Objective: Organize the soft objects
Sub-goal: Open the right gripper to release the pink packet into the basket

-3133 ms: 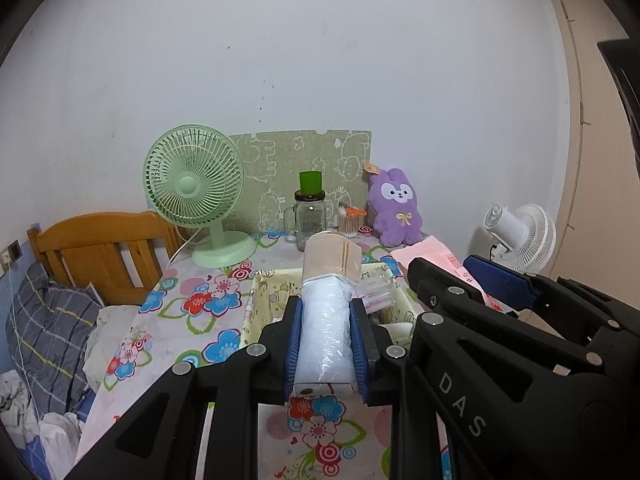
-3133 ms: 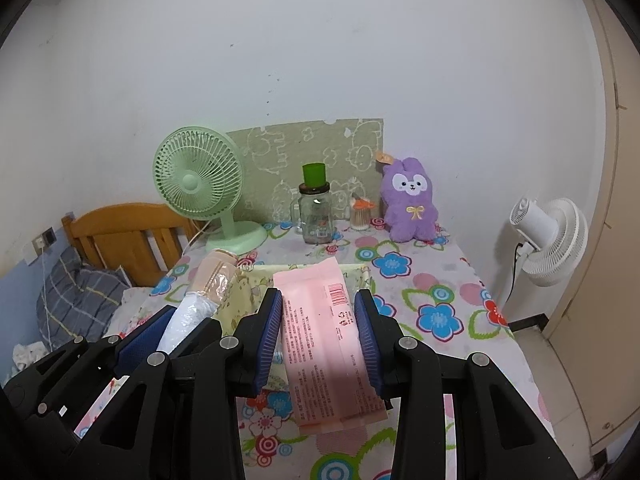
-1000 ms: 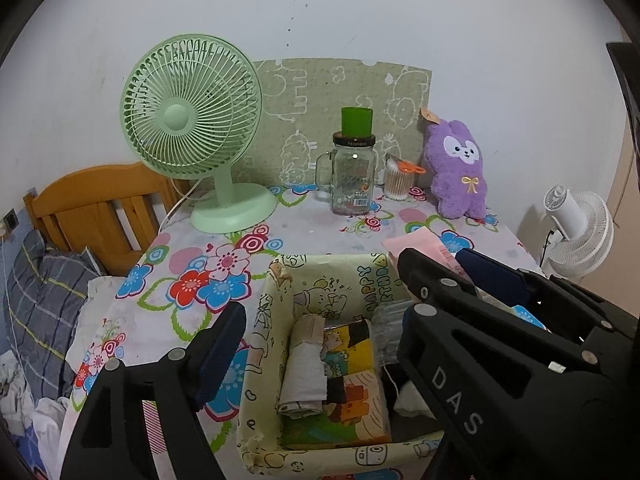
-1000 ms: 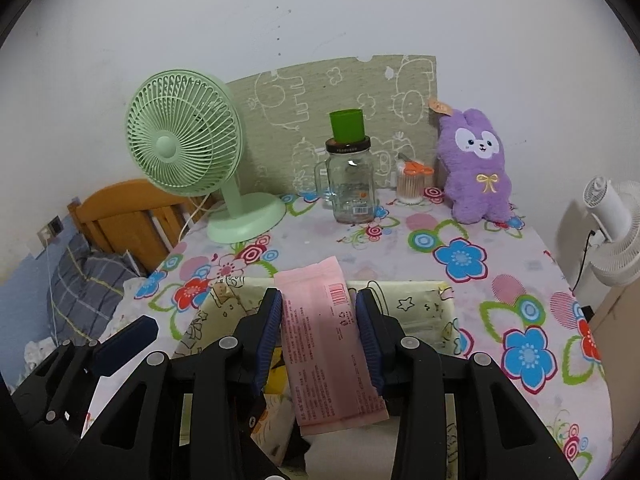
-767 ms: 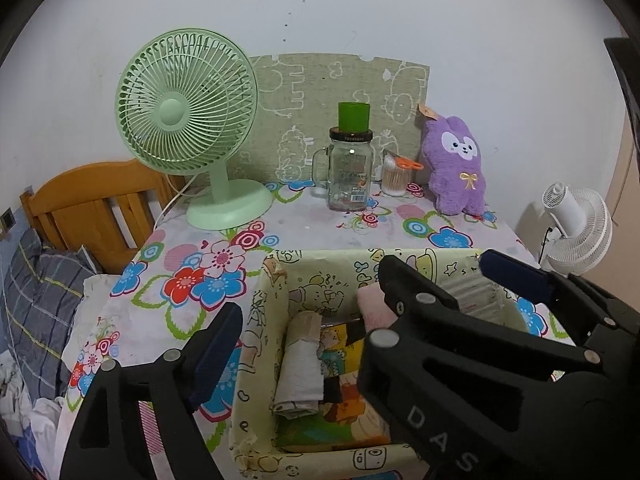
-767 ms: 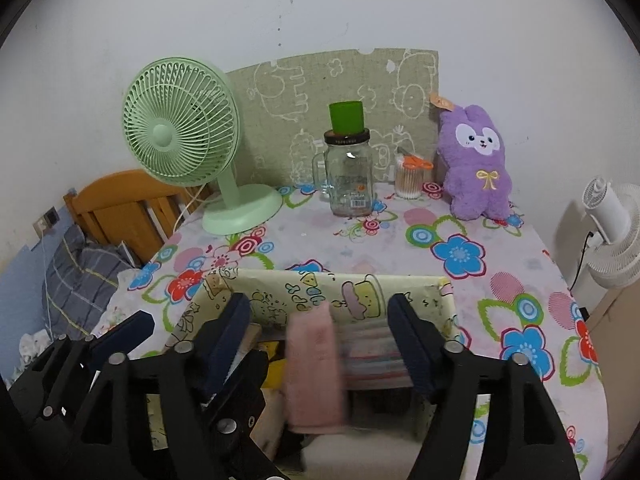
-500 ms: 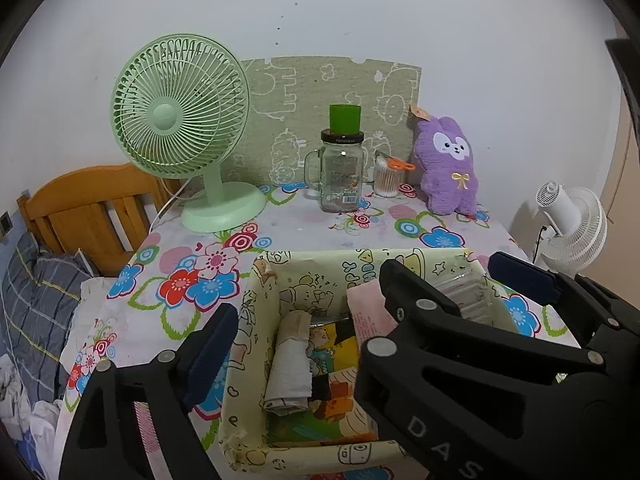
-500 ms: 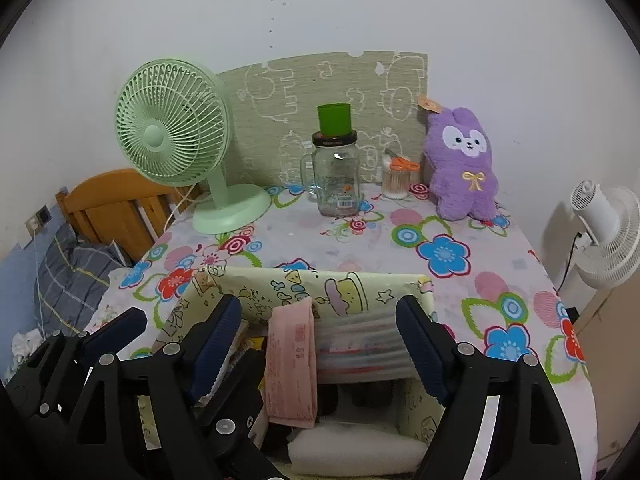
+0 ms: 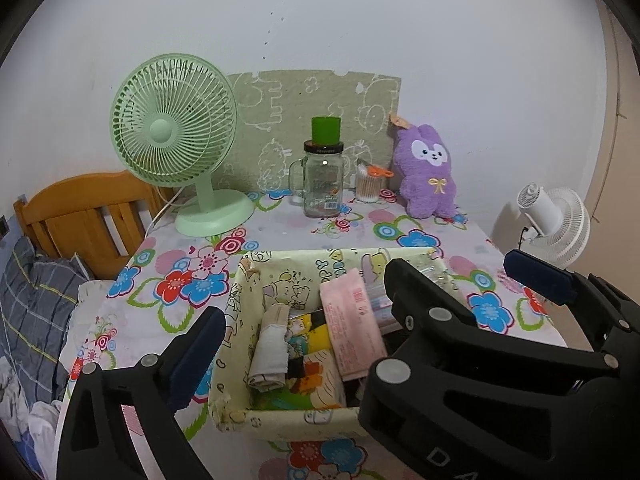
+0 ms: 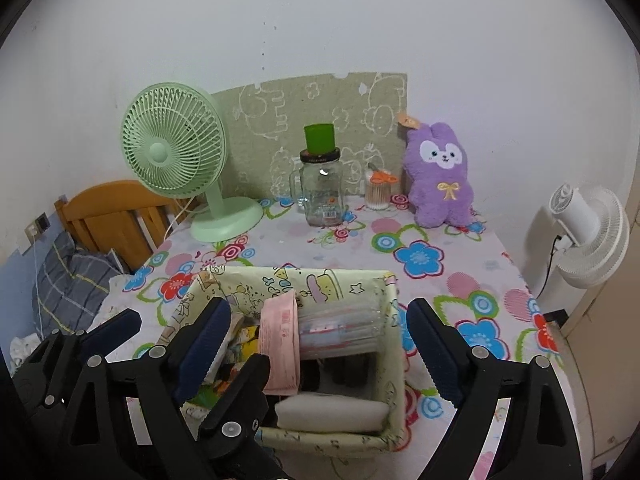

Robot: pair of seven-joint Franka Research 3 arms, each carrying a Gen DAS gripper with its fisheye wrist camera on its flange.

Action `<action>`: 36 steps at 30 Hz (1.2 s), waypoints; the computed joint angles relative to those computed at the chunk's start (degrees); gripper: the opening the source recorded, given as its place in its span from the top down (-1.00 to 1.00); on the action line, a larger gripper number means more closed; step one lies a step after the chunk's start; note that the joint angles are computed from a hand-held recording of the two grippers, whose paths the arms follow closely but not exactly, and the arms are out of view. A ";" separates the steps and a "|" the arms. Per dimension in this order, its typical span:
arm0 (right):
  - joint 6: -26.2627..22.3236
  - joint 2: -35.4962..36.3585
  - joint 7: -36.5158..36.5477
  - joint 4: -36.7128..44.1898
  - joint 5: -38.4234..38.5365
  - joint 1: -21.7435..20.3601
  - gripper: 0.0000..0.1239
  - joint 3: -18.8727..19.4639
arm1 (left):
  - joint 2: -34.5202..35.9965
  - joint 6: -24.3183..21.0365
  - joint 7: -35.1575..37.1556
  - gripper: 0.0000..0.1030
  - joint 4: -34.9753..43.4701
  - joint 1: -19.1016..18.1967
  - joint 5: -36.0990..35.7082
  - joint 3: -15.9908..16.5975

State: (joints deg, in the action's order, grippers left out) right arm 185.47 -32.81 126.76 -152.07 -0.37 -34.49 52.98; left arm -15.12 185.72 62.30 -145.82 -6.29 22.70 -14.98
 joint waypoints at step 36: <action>-13.35 -33.52 12.68 -17.18 -4.32 23.83 -0.54 -13.05 | -26.98 0.87 0.60 -1.00 -17.95 -2.66 -2.09 2.79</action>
State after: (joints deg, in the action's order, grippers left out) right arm 172.12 -66.33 139.44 -169.25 -4.69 -10.66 39.93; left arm -42.10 186.59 62.90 -163.77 -8.95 20.61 -12.19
